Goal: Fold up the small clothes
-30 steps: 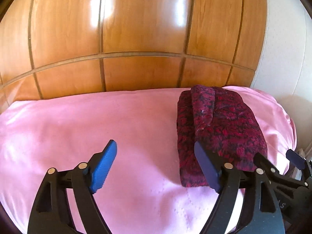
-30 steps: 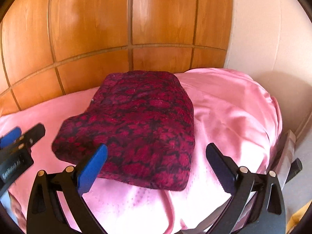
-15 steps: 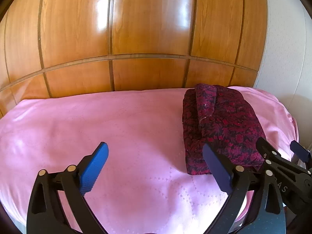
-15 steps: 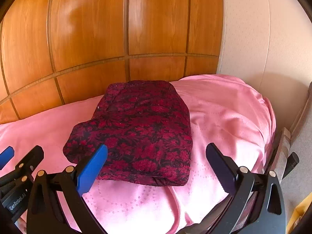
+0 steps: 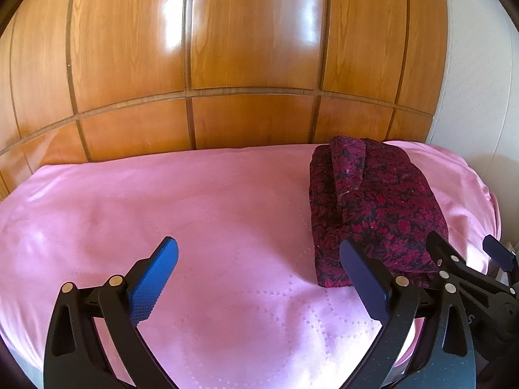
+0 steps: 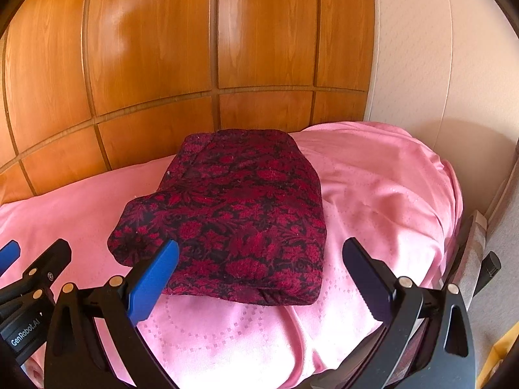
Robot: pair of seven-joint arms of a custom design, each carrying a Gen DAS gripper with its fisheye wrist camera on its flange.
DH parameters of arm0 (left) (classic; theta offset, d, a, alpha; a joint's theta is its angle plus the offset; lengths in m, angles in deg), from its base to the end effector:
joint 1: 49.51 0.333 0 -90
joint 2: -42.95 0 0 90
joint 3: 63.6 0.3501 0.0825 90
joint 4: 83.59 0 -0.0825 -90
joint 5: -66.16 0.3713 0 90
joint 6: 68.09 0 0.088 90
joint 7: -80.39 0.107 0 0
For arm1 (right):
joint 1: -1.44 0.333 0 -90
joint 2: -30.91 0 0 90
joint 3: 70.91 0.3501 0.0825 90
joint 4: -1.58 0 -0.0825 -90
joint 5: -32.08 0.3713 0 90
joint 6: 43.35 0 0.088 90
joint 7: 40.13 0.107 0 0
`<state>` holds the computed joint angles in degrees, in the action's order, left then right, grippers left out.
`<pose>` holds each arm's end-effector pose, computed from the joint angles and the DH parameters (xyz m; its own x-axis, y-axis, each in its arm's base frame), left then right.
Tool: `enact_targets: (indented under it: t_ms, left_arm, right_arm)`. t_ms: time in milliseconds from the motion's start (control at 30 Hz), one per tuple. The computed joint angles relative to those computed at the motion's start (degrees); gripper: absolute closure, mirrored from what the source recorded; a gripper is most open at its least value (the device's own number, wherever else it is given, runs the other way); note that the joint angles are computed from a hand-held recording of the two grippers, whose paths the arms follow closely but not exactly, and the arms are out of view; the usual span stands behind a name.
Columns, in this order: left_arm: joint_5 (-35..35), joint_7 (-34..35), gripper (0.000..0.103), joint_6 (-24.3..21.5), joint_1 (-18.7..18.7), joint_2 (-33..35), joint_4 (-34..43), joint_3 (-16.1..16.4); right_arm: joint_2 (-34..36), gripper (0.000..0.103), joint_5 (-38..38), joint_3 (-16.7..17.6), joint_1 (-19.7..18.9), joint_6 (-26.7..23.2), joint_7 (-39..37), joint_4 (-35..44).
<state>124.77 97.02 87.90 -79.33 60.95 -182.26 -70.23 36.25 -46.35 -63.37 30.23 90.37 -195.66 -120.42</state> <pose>0.5368 -0.4231 0.5071 -0.1697 -0.9844 0.0469 -0.6081 0.0671 -0.7910 0.4674 0.3218 0.4285 -0.3661 -0.9301 -0.0311 -0.4956 0.2232 -0.8394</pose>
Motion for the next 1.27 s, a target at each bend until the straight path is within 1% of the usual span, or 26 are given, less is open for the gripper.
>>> enact_targets:
  t_ms: [167, 733, 867, 967, 1267]
  left_arm:
    - [0.3, -0.5, 0.004, -0.8, -0.1, -0.1, 0.2, 0.0]
    - [2.0, -2.3, 0.004, 0.3, 0.7, -0.9, -0.9, -0.1]
    - [4.3, -4.0, 0.004, 0.2, 0.5, -1.0, -0.9, 0.3]
    - [2.6, -2.7, 0.004, 0.4, 1.2, -0.7, -0.6, -0.3]
    - [0.7, -1.7, 0.004, -0.6, 1.1, -0.6, -0.6, -0.4]
  right_arm:
    - [0.1, 0.002, -0.2, -0.1, -0.1, 0.7, -0.1, 0.0]
    - [0.8, 0.002, 0.1, -0.2, 0.4, 0.9, 0.3, 0.6]
    - [1.1, 0.002, 0.0, -0.3, 0.4, 1.1, 0.1, 0.8]
    - [1.4, 0.002, 0.2, -0.4, 0.4, 1.6, -0.2, 1.0]
    - [1.1, 0.002, -0.8, -0.4, 0.6, 1.1, 0.4, 1.4]
